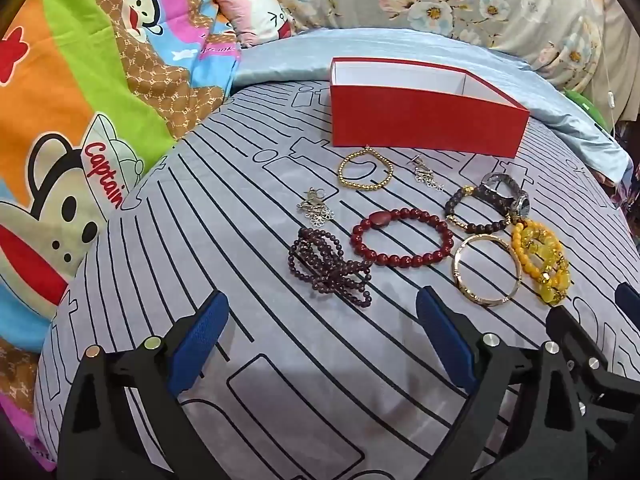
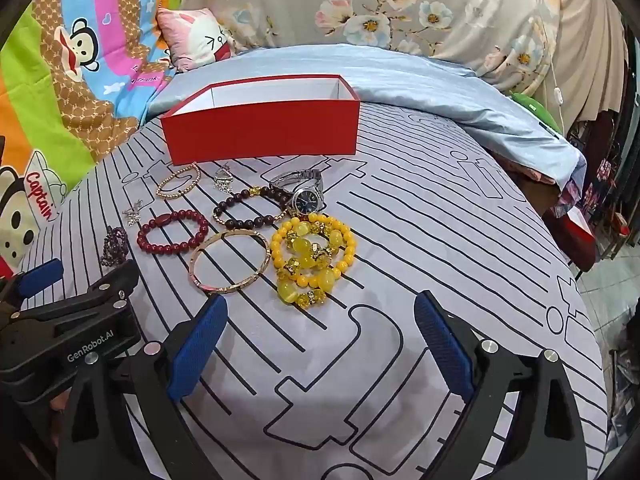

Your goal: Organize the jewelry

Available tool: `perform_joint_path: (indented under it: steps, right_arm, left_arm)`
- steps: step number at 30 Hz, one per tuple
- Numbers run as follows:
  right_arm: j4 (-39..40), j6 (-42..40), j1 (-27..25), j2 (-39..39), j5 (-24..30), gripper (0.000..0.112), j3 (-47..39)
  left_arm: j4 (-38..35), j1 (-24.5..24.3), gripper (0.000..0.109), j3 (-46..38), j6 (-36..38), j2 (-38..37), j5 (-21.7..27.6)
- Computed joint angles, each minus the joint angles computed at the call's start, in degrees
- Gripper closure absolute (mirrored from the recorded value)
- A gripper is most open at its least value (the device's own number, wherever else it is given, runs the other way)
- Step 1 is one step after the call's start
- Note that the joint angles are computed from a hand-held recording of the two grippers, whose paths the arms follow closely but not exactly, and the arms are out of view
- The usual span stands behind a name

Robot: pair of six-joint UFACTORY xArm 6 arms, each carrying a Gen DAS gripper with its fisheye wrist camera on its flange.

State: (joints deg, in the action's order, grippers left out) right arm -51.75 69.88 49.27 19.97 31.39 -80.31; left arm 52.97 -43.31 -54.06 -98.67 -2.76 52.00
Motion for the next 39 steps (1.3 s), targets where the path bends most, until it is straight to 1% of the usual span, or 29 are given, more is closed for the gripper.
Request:
perform_joint_path:
  steps: [4,6,7,9,16,24,35,39]
  right_arm:
    - [0.70,-0.72,0.19,0.23,0.36,0.022,-0.47]
    - [0.09,-0.10,0.16,0.03,0.02,0.022,-0.24]
    - [-0.88,0.53,-0.21,-0.05,-0.57,0.022,0.31]
    - [-1.11,0.56,-0.23,-0.59,-0.67,0.022,0.85]
    - [-0.69,0.32,0.12,-0.11,-0.05,0.022,0.10]
    - [-0.64,0.25,0.09,-0.09,0.03,0.022,0.05]
    - [-0.51,0.88,0.08,0.04,0.29,0.022,-0.16]
    - [-0.76,1.11,0.08,-0.04,0.27,0.022,0.00]
  left_arm:
    - [0.57,0.43,0.018,0.84,0.09,-0.65,-1.06]
    - [-0.39,0.81,0.018,0.17,1.58,-0.16,-0.40]
    - [-0.51,-0.14,0.018,-1.12,1.51,0.83,1.24]
    - [-0.17,-0.52,0.018,-0.96,0.97,0.66,1.81]
    - [-0.14,-0.25,0.018,-0.49,1.24,0.39,1.06]
    - [-1.17,-0.39,0.016,-1.32,2.50,1.22,1.78]
    - [-0.16,-0.39,0.016,-0.60,1.72,0.61,1.06]
    - [0.04,-0.62,0.016,-0.91,1.47,0.84,1.58]
